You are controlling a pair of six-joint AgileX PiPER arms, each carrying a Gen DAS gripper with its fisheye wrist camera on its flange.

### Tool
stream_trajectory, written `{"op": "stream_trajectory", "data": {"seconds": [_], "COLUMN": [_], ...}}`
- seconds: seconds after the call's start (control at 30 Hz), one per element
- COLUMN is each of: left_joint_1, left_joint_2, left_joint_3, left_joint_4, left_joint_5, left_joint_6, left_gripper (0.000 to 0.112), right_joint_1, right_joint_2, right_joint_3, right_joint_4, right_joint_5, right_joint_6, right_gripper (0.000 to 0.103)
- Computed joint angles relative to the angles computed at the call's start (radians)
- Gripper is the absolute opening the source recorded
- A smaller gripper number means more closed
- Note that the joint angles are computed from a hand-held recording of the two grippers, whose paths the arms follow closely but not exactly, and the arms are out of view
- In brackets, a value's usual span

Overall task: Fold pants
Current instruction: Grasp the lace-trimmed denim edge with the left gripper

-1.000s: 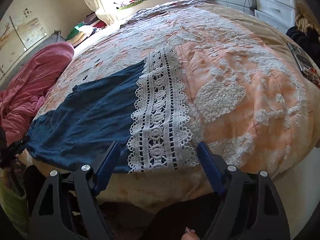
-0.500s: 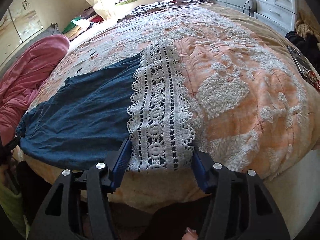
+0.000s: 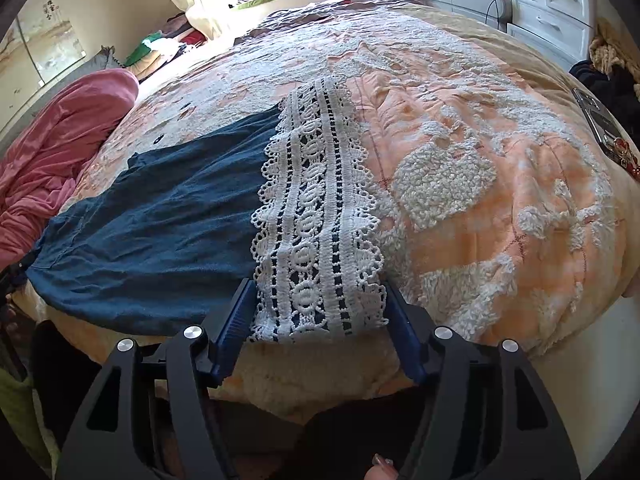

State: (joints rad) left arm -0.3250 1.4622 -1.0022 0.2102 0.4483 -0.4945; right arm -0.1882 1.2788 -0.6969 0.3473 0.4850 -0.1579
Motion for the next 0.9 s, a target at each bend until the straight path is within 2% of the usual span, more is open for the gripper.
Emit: {"op": "stream_trajectory", "data": {"seconds": [0.13, 0.23, 0.37, 0.47, 0.6, 0.7, 0.8, 0.9], "left_joint_1": [-0.02, -0.074, -0.151, -0.23, -0.313, -0.356, -0.388, -0.409], "left_joint_2": [-0.056, -0.089, -0.032, 0.096, 0.308, 0.488, 0.632, 0.777], "left_joint_3": [-0.013, -0.047, -0.14, -0.249, -0.453, -0.677, -0.872, -1.078], "left_joint_4": [-0.037, 0.025, -0.12, -0.214, -0.364, -0.435, -0.421, -0.316], "left_joint_5": [0.017, 0.035, 0.032, 0.054, 0.126, 0.233, 0.332, 0.454], "left_joint_6": [0.07, 0.023, 0.152, 0.241, 0.374, 0.441, 0.457, 0.386], "left_gripper": [0.07, 0.07, 0.07, 0.07, 0.071, 0.071, 0.072, 0.073], "right_joint_1": [-0.03, -0.023, 0.076, 0.197, 0.333, 0.36, 0.341, 0.284], "right_joint_2": [-0.071, -0.181, -0.204, -0.148, -0.05, -0.004, 0.022, 0.018], "right_joint_3": [0.005, 0.008, -0.021, -0.044, -0.074, -0.083, -0.08, -0.055], "right_joint_4": [0.001, -0.04, -0.105, -0.179, -0.308, -0.349, -0.393, -0.364], "right_joint_5": [0.026, 0.023, 0.011, -0.007, -0.044, -0.073, -0.072, -0.077], "right_joint_6": [0.013, 0.046, 0.113, 0.194, 0.354, 0.391, 0.447, 0.42], "right_gripper": [0.063, 0.066, 0.067, 0.067, 0.067, 0.067, 0.071, 0.071]}}
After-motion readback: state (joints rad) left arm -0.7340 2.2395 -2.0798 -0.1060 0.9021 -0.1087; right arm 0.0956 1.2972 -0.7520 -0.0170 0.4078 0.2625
